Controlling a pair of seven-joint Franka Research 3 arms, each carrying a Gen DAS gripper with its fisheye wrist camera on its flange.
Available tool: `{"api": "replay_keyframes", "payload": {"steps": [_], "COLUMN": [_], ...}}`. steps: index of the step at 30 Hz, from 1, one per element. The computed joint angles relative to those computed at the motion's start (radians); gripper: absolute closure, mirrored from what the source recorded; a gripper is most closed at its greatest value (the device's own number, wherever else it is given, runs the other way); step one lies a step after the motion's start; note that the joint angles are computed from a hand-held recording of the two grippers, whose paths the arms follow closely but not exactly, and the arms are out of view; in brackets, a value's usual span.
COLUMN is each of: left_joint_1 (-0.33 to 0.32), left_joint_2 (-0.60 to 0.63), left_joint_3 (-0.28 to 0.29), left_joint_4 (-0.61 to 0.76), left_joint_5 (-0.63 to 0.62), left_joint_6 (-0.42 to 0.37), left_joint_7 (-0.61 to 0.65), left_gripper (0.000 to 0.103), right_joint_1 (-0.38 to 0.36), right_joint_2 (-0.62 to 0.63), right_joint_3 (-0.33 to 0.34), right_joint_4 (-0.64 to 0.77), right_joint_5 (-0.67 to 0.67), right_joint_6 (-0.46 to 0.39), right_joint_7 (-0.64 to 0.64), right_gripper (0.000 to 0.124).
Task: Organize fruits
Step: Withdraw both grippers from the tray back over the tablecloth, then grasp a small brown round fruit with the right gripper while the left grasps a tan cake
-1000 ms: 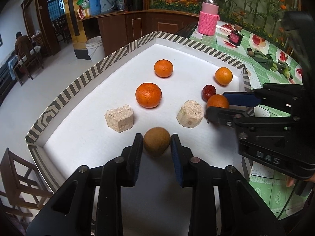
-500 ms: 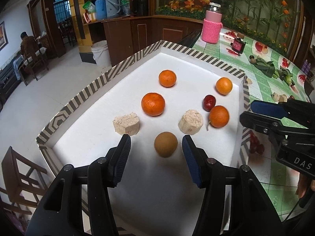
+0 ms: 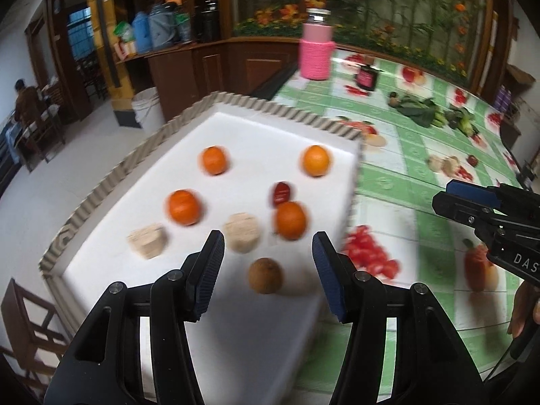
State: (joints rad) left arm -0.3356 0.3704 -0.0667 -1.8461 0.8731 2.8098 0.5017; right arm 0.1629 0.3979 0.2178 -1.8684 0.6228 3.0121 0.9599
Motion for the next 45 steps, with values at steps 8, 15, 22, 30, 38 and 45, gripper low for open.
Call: {"api": "replay_keyframes", "payload": {"steps": [8,15,22,30,38,45], "left_joint_1": [-0.058,-0.112,-0.148,-0.161,-0.171,-0.186], "left_joint_2": [0.11,0.206,0.288,0.38,0.503,0.577], "left_joint_3": [-0.023,-0.017,-0.008,-0.021,-0.039,-0.03], "left_joint_4": [0.171,0.324,0.444,0.58,0.765,0.884], "left_joint_5": [-0.044,-0.109,-0.168,-0.254,-0.363,-0.421], "left_joint_6": [-0.011,-0.048,-0.088,-0.151,-0.241,-0.301], "left_joint_7": [0.1,0.189,0.257,0.351,0.463,0.516], "left_gripper": [0.048,0.048,0.048,0.048,0.048,0.048], "right_joint_1": [-0.05,-0.085,-0.129,-0.115,-0.1,-0.076], "right_joint_2": [-0.053,-0.069,-0.062,-0.013,0.057,0.107], "right_joint_3": [-0.029,-0.049,-0.046,-0.101,-0.148,-0.168], "right_joint_4": [-0.088,-0.119,-0.114,-0.065,0.033,0.112], "right_joint_5": [0.043,0.053,0.07,0.004,-0.105,-0.158], "right_joint_6": [0.039,0.064,0.059,0.019,-0.049,-0.088], "right_joint_7": [0.02,0.039,0.043,0.107,0.193,0.212], "right_gripper": [0.09,0.089,0.089,0.089,0.088,0.088]}}
